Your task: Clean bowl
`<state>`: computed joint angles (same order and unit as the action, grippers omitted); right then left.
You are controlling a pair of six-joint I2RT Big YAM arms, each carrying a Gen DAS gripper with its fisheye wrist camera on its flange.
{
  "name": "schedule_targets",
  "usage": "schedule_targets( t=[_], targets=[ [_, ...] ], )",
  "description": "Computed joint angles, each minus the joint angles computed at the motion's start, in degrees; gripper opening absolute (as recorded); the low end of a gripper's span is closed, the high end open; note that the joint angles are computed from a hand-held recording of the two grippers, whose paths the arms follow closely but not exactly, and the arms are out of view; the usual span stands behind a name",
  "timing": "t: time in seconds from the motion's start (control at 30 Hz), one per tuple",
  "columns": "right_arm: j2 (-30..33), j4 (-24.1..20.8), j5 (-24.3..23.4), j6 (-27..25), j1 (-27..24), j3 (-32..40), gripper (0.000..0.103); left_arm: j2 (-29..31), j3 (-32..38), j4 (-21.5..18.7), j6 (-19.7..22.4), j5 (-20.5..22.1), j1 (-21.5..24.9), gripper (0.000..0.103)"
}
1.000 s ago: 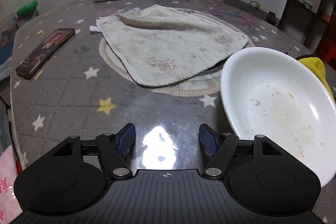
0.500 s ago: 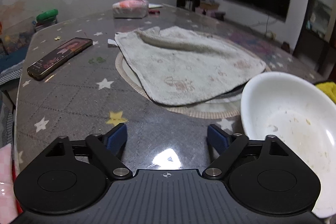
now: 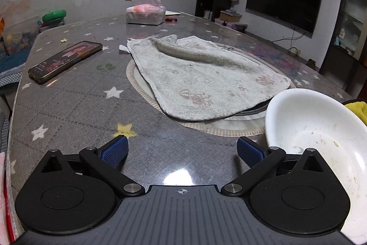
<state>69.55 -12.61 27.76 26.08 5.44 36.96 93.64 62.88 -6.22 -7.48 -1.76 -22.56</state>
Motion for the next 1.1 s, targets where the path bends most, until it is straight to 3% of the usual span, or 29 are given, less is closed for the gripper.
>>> schedule_targets(
  t=[1.1],
  targets=[
    [-0.72,-0.37,-0.72,-0.50,-0.78,-0.05,0.103,0.06,-0.03,0.12,0.21,0.27,0.11,0.102]
  ],
)
